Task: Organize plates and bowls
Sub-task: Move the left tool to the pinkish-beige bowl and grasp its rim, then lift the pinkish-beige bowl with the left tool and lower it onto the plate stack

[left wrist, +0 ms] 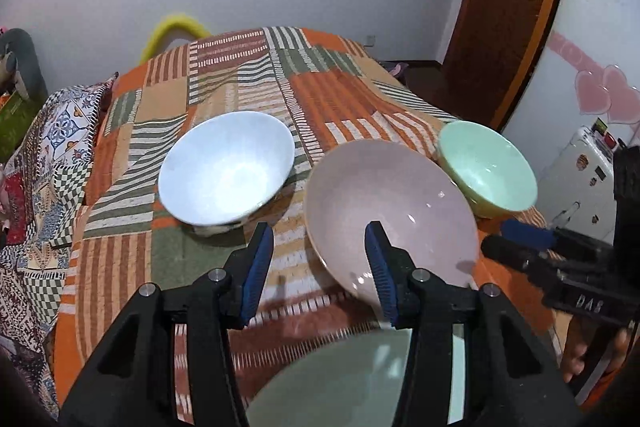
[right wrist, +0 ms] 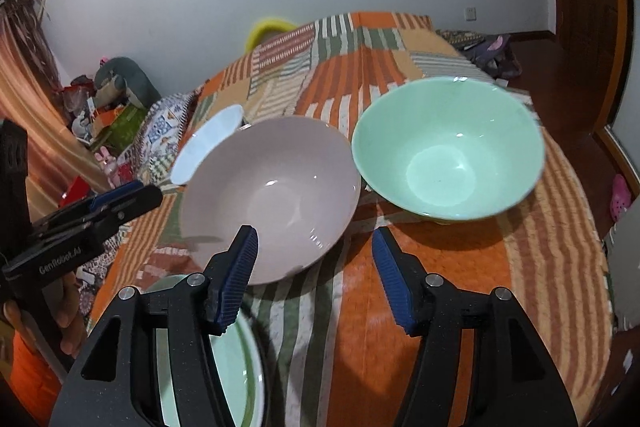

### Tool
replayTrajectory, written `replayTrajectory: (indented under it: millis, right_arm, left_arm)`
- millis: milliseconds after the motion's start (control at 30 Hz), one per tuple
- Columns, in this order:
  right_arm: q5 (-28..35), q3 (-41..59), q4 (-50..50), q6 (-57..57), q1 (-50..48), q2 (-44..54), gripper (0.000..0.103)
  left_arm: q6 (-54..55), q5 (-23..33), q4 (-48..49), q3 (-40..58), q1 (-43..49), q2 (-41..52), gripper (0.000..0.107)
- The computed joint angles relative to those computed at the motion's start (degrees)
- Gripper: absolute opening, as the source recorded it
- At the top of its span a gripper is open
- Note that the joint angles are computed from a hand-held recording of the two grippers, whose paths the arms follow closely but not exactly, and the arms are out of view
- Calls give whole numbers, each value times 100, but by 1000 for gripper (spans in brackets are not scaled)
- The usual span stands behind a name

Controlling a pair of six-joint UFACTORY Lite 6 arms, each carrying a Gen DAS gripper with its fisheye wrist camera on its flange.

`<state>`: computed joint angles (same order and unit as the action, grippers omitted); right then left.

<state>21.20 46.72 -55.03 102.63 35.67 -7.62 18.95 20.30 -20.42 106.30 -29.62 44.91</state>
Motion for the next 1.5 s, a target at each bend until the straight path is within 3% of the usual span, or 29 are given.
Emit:
replayTrajectory:
  millis: [233, 467, 767, 900, 1000, 1133, 1500]
  right_arm:
    - [-425, 137, 582, -717, -377, 411, 32]
    - [-525, 55, 515, -683, -534, 476, 16]
    - [-20, 202, 52, -527, -208, 500, 16]
    - [-42, 120, 57, -446, -180, 358, 16]
    - [-80, 164, 134, -517, -196, 328, 16]
    - [241, 311, 78, -449, 30, 225, 16]
    - [1220, 1119, 156, -542, 979, 202, 16]
  left_arm:
    - [-85, 351, 141, 1335, 48, 989, 45]
    - [129, 648, -78, 1952, 122, 1526, 10]
    - [-20, 510, 89, 1685, 104, 1422, 7]
    - [356, 503, -329, 1216, 173, 1074, 7]
    - [536, 180, -400, 502, 129, 566, 7]
    - [791, -265, -513, -437, 69, -181, 7]
    - [2525, -278, -2336, -2458, 522, -2188, 7]
